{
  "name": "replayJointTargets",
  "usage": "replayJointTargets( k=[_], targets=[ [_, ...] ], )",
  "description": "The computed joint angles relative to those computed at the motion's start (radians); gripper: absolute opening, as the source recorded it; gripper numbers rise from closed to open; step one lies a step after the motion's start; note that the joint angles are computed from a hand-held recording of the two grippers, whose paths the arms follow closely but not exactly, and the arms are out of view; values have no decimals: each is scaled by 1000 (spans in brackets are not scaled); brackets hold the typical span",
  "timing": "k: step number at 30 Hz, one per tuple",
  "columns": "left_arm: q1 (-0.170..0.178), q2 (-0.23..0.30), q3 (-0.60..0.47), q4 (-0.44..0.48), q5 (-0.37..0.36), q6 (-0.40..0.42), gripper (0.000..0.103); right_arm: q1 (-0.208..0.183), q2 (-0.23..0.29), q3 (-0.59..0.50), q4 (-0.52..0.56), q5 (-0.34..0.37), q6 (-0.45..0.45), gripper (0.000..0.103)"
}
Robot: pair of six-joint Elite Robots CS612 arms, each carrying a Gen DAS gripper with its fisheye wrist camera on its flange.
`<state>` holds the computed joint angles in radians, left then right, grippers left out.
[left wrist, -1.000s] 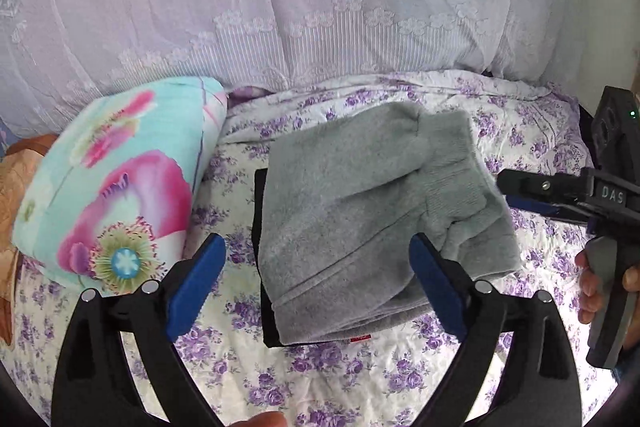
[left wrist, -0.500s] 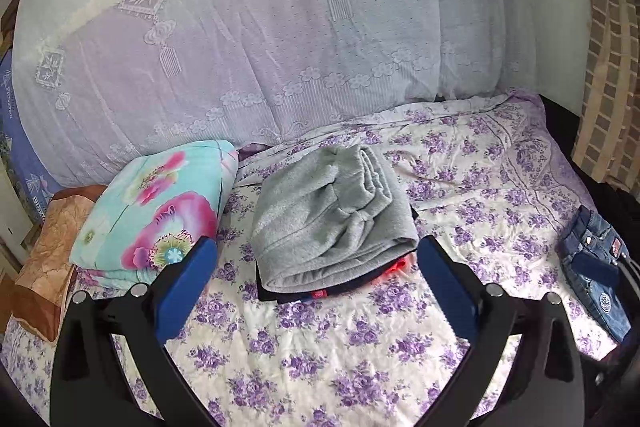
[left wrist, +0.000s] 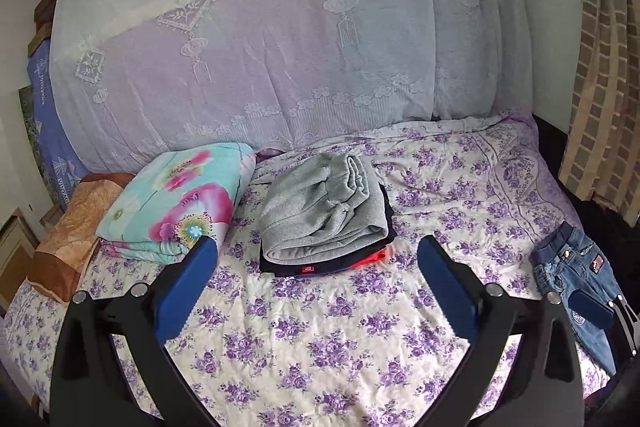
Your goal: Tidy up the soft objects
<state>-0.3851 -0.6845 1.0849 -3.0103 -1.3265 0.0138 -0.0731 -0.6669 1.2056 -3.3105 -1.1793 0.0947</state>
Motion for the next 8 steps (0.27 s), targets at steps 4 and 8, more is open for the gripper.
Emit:
replayJointTargets(
  k=[4, 8],
  targets=[
    [-10, -29, 31, 1, 14, 21, 98, 3, -21, 29, -37, -37, 2, 99],
    [-13, -49, 60, -18, 10, 1, 98, 11, -38, 58, -91, -93, 6, 99]
  ],
)
